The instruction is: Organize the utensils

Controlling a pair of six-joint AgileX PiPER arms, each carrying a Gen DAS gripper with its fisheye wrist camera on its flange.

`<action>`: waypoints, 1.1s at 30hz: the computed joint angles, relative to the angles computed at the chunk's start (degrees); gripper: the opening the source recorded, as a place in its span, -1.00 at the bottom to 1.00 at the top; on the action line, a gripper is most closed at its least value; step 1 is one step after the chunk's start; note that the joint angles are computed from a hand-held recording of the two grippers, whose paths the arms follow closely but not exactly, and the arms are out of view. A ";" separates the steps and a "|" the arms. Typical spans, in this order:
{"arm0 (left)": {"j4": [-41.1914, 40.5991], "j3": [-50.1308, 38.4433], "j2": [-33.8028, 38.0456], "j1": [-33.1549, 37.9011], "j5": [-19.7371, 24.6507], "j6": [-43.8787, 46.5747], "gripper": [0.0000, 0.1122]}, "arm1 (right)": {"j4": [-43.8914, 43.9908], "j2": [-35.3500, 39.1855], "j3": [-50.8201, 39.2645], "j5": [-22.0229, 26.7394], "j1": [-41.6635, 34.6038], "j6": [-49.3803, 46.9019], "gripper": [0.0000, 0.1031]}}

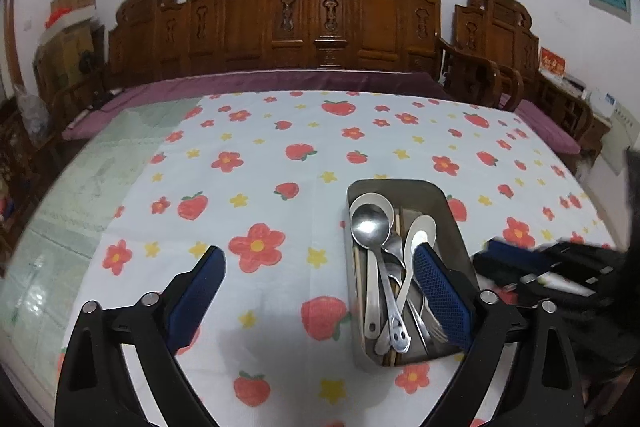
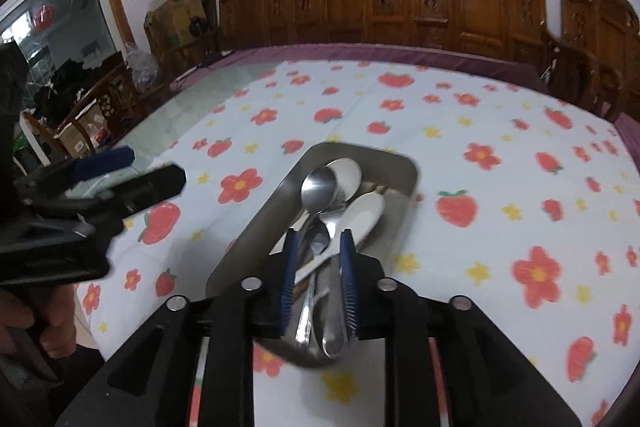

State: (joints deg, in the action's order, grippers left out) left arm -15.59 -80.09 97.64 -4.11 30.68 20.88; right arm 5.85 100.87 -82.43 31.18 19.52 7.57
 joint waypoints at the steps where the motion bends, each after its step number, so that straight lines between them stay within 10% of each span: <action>1: 0.34 1.52 -1.27 -0.53 -0.76 -0.32 0.70 | -0.77 -2.06 1.57 -0.11 -0.26 0.66 -0.36; 13: 2.25 9.40 -14.27 -6.99 2.14 -6.73 0.70 | -17.39 -24.22 15.62 2.90 -0.49 15.93 0.84; 25: 17.22 11.32 -28.20 -19.33 5.18 -23.57 0.70 | -34.81 -43.94 18.71 15.16 4.94 31.79 0.95; 33: 27.16 11.59 -34.28 -26.04 9.18 -34.20 0.70 | -51.55 -50.92 17.92 28.90 21.46 45.28 0.95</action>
State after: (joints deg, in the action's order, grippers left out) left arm 11.57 -68.50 63.36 -30.15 39.86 -13.33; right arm -45.71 49.95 -64.51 60.08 40.98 52.85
